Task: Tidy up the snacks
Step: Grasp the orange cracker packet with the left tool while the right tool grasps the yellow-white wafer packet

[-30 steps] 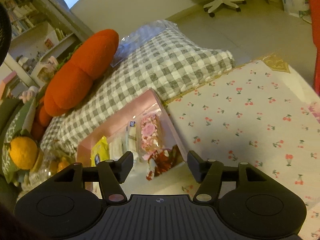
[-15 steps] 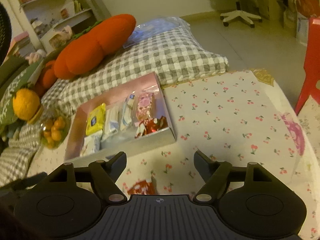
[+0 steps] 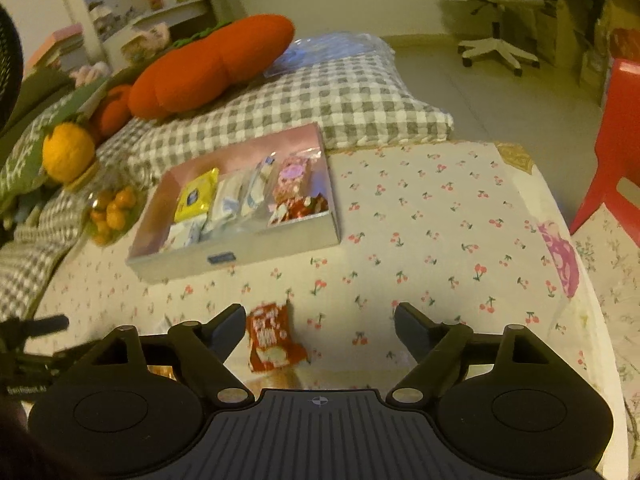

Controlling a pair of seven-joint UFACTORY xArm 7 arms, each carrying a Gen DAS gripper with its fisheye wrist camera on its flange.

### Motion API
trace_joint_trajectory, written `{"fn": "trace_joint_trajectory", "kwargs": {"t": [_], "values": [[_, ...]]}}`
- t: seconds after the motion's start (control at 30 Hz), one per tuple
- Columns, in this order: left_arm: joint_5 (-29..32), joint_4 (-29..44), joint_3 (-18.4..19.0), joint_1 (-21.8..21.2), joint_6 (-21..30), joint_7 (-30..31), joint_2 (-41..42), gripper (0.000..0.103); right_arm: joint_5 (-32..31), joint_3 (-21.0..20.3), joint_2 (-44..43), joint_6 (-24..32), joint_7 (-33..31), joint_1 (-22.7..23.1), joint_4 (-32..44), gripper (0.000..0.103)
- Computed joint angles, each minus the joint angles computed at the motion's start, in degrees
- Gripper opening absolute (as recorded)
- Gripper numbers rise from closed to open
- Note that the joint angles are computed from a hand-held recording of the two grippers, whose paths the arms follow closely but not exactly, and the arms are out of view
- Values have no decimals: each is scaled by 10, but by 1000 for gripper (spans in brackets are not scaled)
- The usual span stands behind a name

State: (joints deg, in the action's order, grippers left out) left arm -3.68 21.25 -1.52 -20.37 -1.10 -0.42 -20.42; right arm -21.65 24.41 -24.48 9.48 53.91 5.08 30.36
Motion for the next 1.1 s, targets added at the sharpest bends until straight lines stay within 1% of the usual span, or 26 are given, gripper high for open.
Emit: {"fn": "trace_joint_trajectory", "kwargs": {"t": [0.1,0.27,0.37,0.53,0.6,0.7,0.77,0.87,0.9,0.93,0.97,1.0,1.1], "values": [[6,-14,2,0,-1,9,-7,98,-11,7,-10,9,-8,5,-10,84],[10,-35,12,-12,-6,23,-15,98,-28,17,-30,4,-27,10,-32,84],[15,-46,10,-17,-17,29,-13,98,-39,28,-36,1,-42,10,-43,87],[21,-64,44,-61,-44,47,-5,98,-40,29,-34,-4,-71,26,-63,87],[30,-70,59,-78,-63,57,3,98,-37,24,-36,-8,-85,37,-76,87],[50,-75,78,-93,-96,62,23,98,-35,37,-45,-19,-84,34,-97,87],[68,-75,92,-98,-120,54,40,98,-29,42,-52,-33,-81,34,-114,87],[107,-70,145,-132,-143,19,64,98,-15,47,-62,-61,-80,32,-140,87],[126,-66,169,-148,-151,3,74,98,-10,54,-65,-72,-77,25,-146,87],[141,-63,182,-156,-161,-12,85,99,-5,63,-67,-81,-74,17,-153,87],[154,-60,188,-159,-172,-25,95,100,1,70,-68,-88,-74,11,-158,87],[161,-57,187,-155,-186,-36,106,102,5,79,-69,-96,-73,2,-162,87],[178,-48,175,-139,-215,-57,131,102,17,113,-72,-114,-70,-29,-172,86]]}}
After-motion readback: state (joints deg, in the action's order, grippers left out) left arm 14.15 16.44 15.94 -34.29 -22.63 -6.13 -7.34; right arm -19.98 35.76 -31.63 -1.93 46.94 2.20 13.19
